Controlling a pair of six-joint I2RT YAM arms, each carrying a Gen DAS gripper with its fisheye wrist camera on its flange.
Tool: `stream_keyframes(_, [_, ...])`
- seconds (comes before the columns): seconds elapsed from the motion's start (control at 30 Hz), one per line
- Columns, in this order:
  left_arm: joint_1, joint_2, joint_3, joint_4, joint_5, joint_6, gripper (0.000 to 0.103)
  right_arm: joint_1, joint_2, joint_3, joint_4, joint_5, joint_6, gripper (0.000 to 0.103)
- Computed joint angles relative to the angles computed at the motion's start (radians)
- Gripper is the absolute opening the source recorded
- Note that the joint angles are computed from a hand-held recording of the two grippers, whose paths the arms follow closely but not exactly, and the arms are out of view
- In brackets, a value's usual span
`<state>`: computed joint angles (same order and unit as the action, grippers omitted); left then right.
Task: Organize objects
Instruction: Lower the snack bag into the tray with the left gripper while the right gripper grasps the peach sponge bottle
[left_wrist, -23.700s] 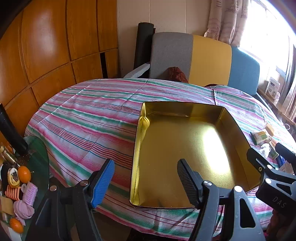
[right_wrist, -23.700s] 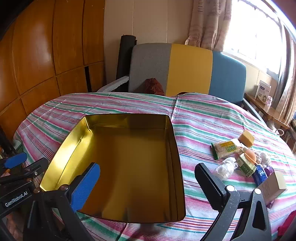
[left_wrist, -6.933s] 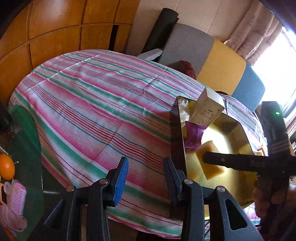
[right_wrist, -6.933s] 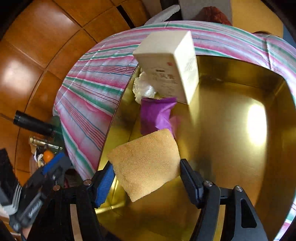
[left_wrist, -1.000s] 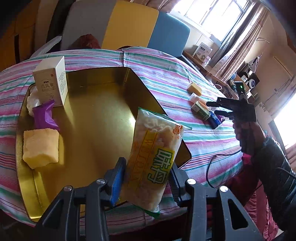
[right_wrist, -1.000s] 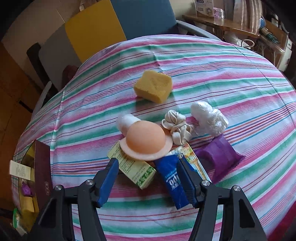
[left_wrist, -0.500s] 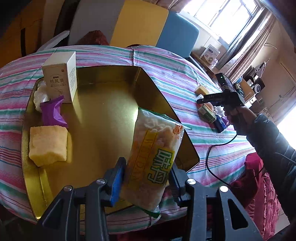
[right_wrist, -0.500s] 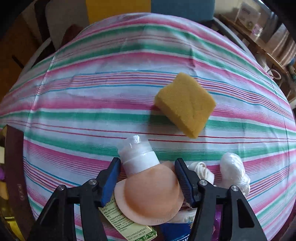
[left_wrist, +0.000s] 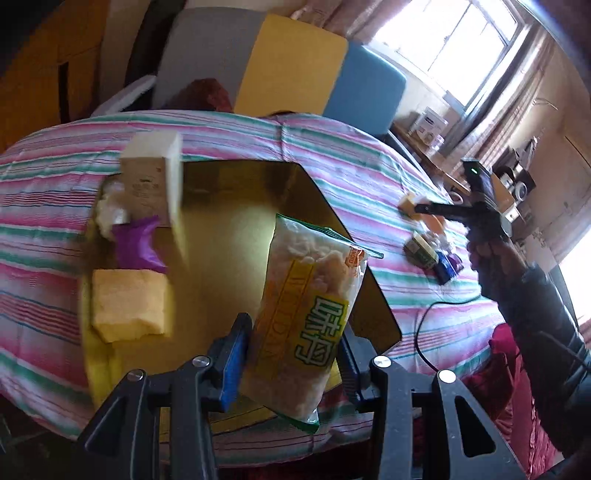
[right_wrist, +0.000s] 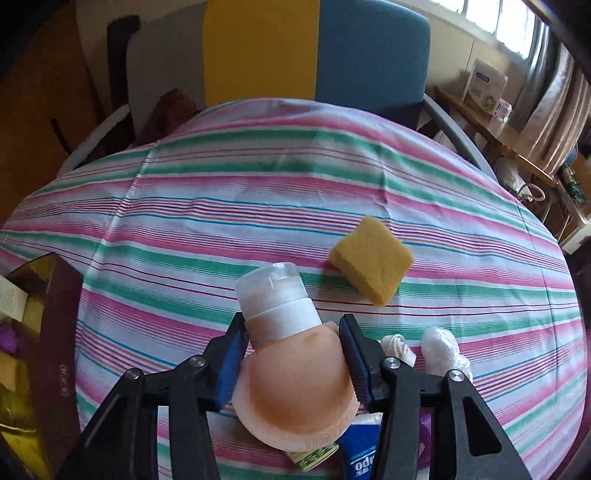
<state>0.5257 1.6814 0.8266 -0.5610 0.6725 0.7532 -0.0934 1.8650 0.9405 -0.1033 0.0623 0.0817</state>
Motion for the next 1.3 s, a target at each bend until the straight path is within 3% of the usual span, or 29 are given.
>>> stream_keyframes(0.2, [0.242,0.071,0.183,-0.096,0.034,0.023,0.044,0.107,-0.188,-0.167,0.058,-0.029,0.062,0.051])
stream_keyframes(0.37, [0.314,0.111,0.221,-0.127,0.024,0.078,0.044,0.188,-0.287,-0.273,0.099,-0.027,0.124,0.051])
stream_keyframes(0.43, [0.297,0.112,0.198,-0.114,0.014,0.110,0.044,0.219,-0.319,-0.297,0.103,-0.025,0.143,0.051])
stream_keyframes(0.57, [0.181,0.058,0.074,0.034,-0.068,0.192,0.044,0.292,-0.379,-0.327,0.087,0.004,0.161,0.051])
stream_keyframes(0.77, [0.040,0.140,0.046,0.147,-0.184,0.267,0.044,0.375,-0.466,-0.359,0.054,0.029,0.192,0.051])
stream_keyframes(1.07, [-0.018,0.246,0.071,0.188,-0.302,0.373,0.044,0.463,-0.456,-0.342,0.042,0.044,0.224,0.051])
stream_keyframes(1.3, [-0.019,0.312,0.120,0.171,-0.320,0.371,0.045,0.543,-0.400,-0.292,0.033,0.053,0.243,0.051])
